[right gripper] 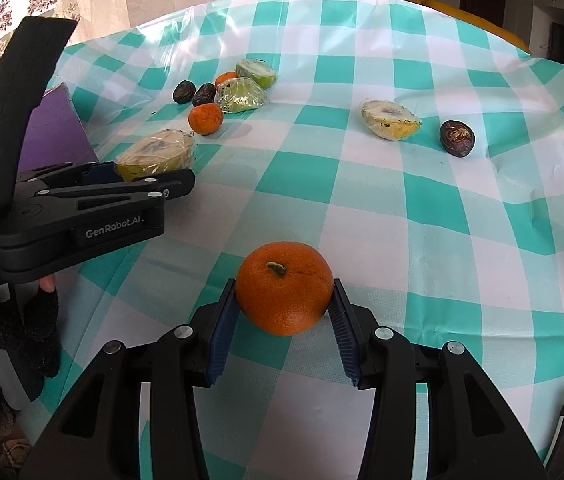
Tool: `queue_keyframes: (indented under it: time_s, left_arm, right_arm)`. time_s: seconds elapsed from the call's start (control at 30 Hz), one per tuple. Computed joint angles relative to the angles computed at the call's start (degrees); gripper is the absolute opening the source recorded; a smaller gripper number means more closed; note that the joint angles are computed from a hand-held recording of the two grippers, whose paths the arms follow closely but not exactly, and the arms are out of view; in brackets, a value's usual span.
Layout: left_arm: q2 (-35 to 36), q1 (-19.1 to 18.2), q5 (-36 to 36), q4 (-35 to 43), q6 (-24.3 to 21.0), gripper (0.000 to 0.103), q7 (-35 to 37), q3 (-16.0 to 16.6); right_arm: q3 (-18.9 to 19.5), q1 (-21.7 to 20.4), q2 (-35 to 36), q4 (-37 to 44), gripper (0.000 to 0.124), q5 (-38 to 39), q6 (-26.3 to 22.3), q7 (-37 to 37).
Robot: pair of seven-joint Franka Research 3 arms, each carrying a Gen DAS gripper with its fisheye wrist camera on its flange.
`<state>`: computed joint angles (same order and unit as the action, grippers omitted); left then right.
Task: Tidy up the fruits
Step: 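Close the left gripper on the plastic-wrapped cut fruit half, then carry the wrapped fruit half with the left gripper while the right gripper carries the orange into the box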
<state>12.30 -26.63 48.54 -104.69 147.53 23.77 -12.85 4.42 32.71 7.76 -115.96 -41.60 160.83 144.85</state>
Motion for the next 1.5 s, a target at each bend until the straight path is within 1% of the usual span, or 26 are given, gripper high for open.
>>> queue_keyframes:
  time_s: [0.1,0.2,0.4,0.5,0.77,0.87,1.0,1.1,1.2,1.3,1.37,1.5]
  left_arm:
    - [-4.7,0.2,2.3,-5.9,2.5,0.059,-5.7,0.1]
    - [-8.5,1.5,2.7,-10.7,4.3,0.059,-8.8,-0.9]
    - [-12.7,3.6,1.9,-15.7,5.1,0.059,-8.3,-3.3]
    - [-14.2,4.5,0.6,-18.0,7.4,0.059,-8.7,-3.8]
    - [-19.4,6.1,-0.4,-24.6,10.1,0.059,-8.6,-5.7]
    - [-22.2,7.0,1.5,-27.2,10.6,0.059,-10.4,-6.8]
    - [-26.6,7.7,3.1,-29.8,11.0,0.059,-10.3,-8.6]
    - [-29.1,7.6,3.6,-30.5,9.8,0.06,-8.0,-10.2]
    - [-30.8,6.8,1.8,-31.7,10.5,0.06,-5.0,-10.5]
    - [-32.4,6.5,0.0,-32.9,11.0,0.06,-3.5,-11.1]
    - [-33.3,6.8,-0.5,-33.4,11.1,0.06,-2.8,-11.7]
    - [-34.7,6.5,-2.2,-34.3,11.2,0.06,-0.7,-12.3]
  right_arm:
    - [-0.1,0.2,0.0,0.2,0.045,-0.8,-0.8,0.4]
    - [0.0,0.5,0.1,0.7,0.045,-1.9,-1.8,0.9]
    - [0.2,0.6,0.3,1.3,0.045,-2.9,-3.2,1.3]
    - [0.3,0.8,0.2,1.4,0.046,-3.8,-3.9,2.1]
    - [2.1,1.3,-1.7,-1.7,0.045,-3.9,-1.9,3.4]
    - [2.8,1.7,-2.1,-2.3,0.045,-3.8,-1.9,3.3]
    - [3.8,2.0,-2.6,-3.4,0.045,-1.5,-0.4,2.2]
    - [4.5,2.5,-2.7,-4.0,0.045,0.3,0.7,0.9]
    - [4.8,3.0,-3.1,-4.9,0.045,1.8,2.0,0.3]
    - [5.2,3.3,-4.2,-6.0,0.045,2.8,2.1,-0.5]
    - [5.5,3.3,-5.2,-6.9,0.045,2.2,1.9,-0.1]
    - [6.8,2.5,-7.4,-9.1,0.045,2.9,2.0,-0.7]
